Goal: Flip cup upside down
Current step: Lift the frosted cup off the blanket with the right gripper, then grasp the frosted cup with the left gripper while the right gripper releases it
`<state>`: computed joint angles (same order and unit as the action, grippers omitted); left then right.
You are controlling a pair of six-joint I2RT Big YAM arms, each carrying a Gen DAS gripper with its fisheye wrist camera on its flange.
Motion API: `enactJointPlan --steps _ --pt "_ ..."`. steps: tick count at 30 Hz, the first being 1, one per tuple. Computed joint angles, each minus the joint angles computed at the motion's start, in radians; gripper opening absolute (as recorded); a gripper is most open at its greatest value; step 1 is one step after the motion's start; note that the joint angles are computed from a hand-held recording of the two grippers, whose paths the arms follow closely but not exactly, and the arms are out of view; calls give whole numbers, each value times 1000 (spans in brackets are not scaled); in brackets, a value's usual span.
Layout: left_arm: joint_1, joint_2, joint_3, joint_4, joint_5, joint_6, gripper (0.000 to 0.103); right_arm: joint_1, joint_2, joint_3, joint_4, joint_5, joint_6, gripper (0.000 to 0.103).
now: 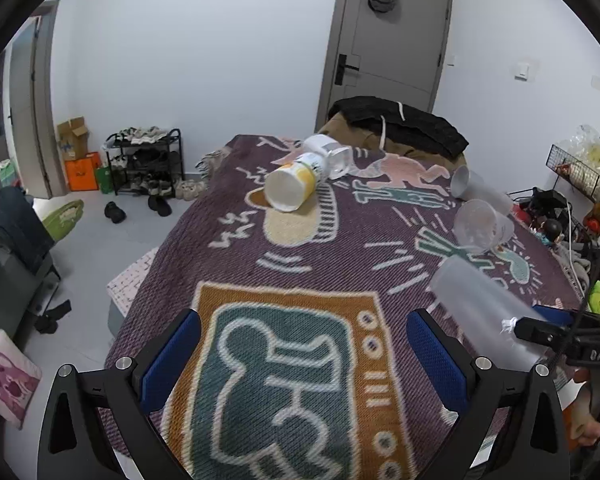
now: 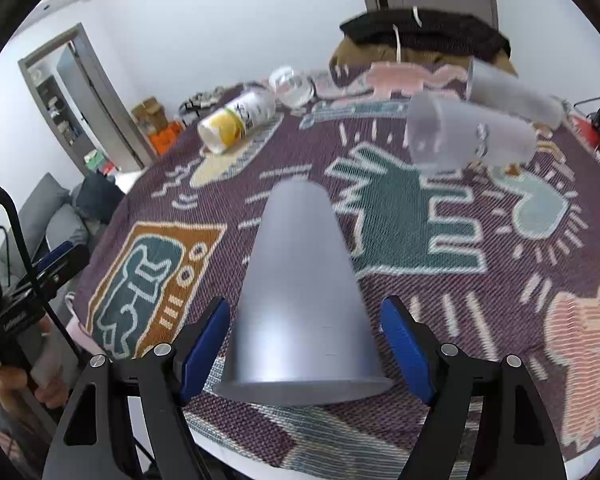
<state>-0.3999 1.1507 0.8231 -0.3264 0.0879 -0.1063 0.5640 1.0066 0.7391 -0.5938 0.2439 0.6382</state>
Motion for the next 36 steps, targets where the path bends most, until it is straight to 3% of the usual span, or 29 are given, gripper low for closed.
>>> enactJointPlan --steps 11,20,25,29,36 --pt "-93 65 102 -63 3 -53 103 21 -256 -118 -18 143 23 85" --pt "-162 136 197 -134 13 -71 100 7 -367 -182 -54 221 39 85" --pt "-184 212 276 -218 10 -97 94 0 -395 -217 -41 253 54 85" --pt "-190 289 343 -279 33 -139 87 -34 -405 -244 -13 223 52 85" --pt "-199 393 418 -340 102 -219 84 -66 -396 -285 25 188 62 85"
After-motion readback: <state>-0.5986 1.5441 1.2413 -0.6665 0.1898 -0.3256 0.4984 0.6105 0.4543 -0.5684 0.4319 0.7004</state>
